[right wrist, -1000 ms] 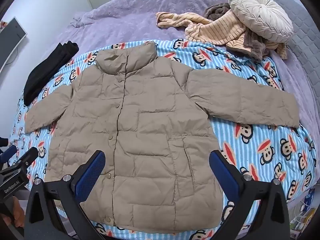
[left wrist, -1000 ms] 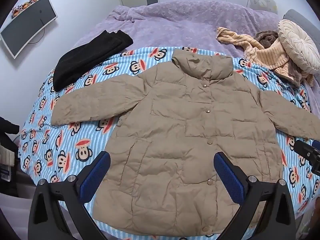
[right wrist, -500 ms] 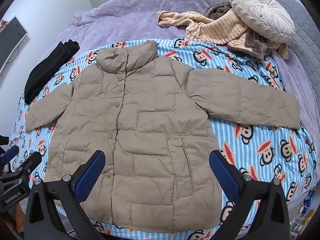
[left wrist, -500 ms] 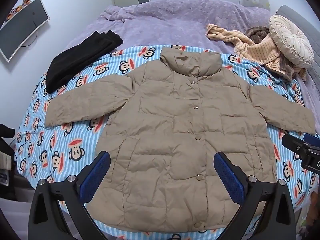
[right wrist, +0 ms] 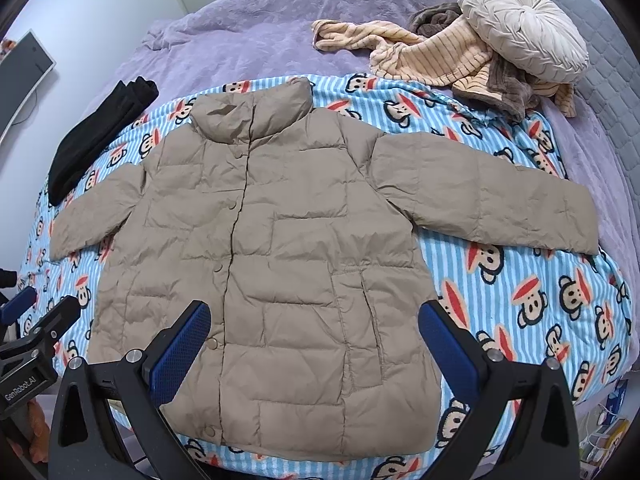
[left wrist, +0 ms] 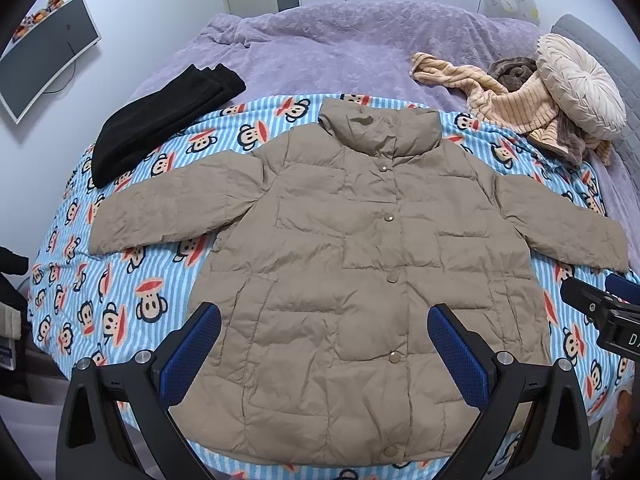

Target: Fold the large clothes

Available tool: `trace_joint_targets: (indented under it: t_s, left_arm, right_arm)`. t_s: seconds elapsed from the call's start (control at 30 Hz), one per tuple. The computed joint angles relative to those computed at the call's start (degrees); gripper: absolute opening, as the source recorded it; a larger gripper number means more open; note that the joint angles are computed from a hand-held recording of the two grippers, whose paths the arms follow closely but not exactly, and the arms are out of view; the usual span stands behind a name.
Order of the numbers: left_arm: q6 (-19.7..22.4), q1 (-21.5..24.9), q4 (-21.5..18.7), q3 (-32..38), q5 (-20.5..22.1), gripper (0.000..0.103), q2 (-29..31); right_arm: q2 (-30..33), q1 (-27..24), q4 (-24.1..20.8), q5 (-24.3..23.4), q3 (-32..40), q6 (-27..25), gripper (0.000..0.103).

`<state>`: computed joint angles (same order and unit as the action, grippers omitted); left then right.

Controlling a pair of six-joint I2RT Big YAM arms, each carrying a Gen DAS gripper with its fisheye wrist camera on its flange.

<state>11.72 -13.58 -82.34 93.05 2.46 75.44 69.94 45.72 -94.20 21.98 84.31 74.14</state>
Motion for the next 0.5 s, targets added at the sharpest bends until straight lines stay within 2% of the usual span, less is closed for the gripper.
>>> trace_joint_targets:
  t_s: [0.5]
  left_arm:
    - [-0.4,0.1,0.5,-0.9,0.6,0.103,-0.1]
  right_arm:
    - [0.6,0.1,-0.5,0.1,0.9,-0.1,0.103]
